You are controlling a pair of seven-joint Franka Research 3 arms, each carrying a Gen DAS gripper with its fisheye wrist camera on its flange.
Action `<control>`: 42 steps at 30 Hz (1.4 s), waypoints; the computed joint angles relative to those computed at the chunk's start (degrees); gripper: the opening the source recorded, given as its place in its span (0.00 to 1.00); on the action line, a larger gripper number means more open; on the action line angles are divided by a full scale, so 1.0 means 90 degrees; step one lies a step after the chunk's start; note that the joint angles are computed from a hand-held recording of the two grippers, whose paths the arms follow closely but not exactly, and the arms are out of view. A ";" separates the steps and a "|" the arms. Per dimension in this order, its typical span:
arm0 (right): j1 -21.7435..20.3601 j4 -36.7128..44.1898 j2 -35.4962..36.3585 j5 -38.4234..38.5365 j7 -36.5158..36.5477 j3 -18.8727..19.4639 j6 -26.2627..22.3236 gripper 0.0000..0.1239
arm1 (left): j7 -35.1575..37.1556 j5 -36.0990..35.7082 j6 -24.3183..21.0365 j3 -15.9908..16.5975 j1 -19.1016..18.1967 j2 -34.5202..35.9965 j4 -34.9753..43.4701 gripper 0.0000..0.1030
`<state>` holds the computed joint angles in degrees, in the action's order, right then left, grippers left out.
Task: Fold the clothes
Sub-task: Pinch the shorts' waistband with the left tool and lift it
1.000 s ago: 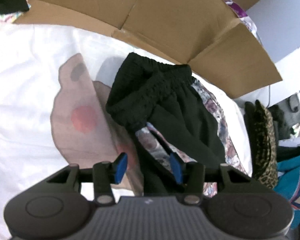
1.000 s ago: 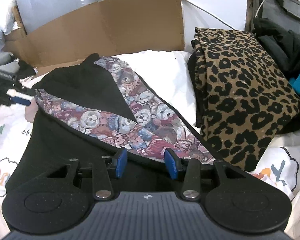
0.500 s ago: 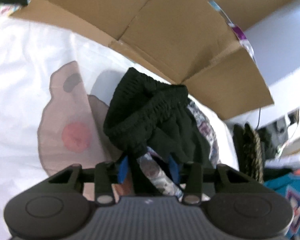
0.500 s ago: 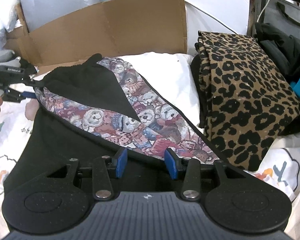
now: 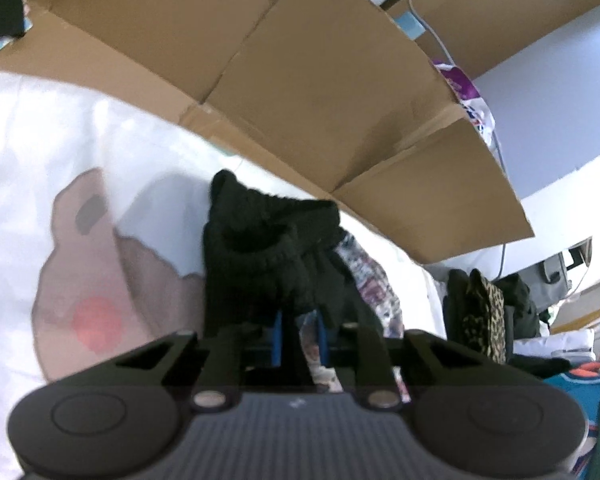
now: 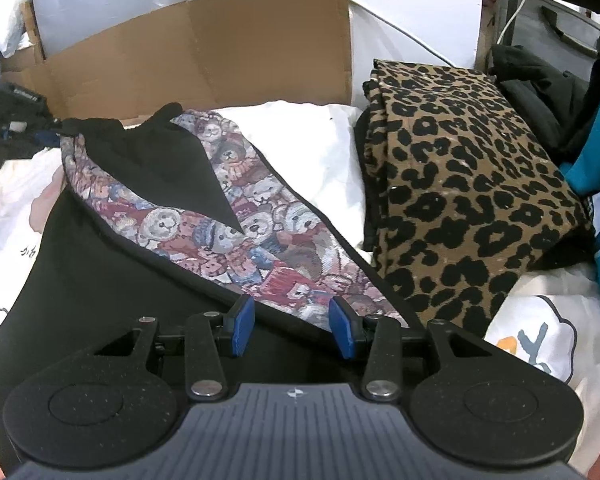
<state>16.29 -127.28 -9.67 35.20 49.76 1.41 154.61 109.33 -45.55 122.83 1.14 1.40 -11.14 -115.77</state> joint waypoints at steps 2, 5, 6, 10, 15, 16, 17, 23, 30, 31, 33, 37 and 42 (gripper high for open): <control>-0.0009 -0.0030 0.0001 0.0062 0.0058 -0.0011 0.0091 0.39 | -0.0098 0.0218 -0.0044 -0.0073 -0.0021 0.0095 0.0217 0.17; 0.0028 -0.0066 -0.0024 0.0334 -0.0042 -0.0071 0.0104 0.39 | -0.0286 0.0501 -0.0039 -0.0206 -0.0071 0.0329 0.0593 0.16; 0.0039 -0.0077 -0.0034 0.0431 -0.0087 -0.0089 0.0101 0.39 | -0.0394 0.0550 -0.0019 -0.0246 -0.0080 0.0413 0.0707 0.16; 0.0091 -0.0103 -0.0091 0.0883 -0.0433 -0.0173 0.0045 0.39 | -0.0902 0.0772 0.0202 -0.0448 -0.0127 0.0742 0.1059 0.16; 0.0062 -0.0114 -0.0142 0.1110 -0.0682 -0.0194 0.0032 0.39 | -0.1174 0.1088 0.0422 -0.0692 -0.0232 0.1055 0.1414 0.16; 0.0052 -0.0117 -0.0150 0.1132 -0.0712 -0.0199 0.0038 0.39 | -0.1234 0.1154 0.0485 -0.0731 -0.0250 0.1096 0.1449 0.16; 0.0043 -0.0121 -0.0158 0.1155 -0.0742 -0.0205 0.0045 0.39 | -0.1286 0.1229 0.0554 -0.0769 -0.0269 0.1142 0.1483 0.16; -0.0030 -0.0174 -0.0228 0.1338 -0.0795 -0.0269 -0.0006 0.39 | -0.1746 0.1690 0.0976 -0.0954 -0.0371 0.1424 0.1660 0.15; -0.0184 -0.0136 -0.0120 0.0999 -0.0344 -0.0208 -0.0058 0.39 | -0.2523 0.2366 0.1428 -0.1132 -0.0505 0.1754 0.1800 0.15; -0.0213 -0.0129 -0.0097 0.0889 -0.0251 -0.0194 -0.0080 0.39 | -0.2632 0.2476 0.1461 -0.1154 -0.0523 0.1806 0.1838 0.15; -0.0273 -0.0113 -0.0054 0.0667 -0.0059 -0.0177 -0.0131 0.39 | -0.2885 0.2721 0.1456 -0.1190 -0.0558 0.1894 0.1924 0.15; -0.0387 -0.0102 0.0026 0.0347 0.0385 -0.0168 -0.0163 0.39 | -0.3160 0.3069 0.1358 -0.1256 -0.0599 0.2057 0.2123 0.15; -0.0437 -0.0138 0.0030 0.0187 0.0485 -0.0199 -0.0331 0.39 | -0.3265 0.3398 0.1468 -0.1343 -0.0650 0.2292 0.2251 0.15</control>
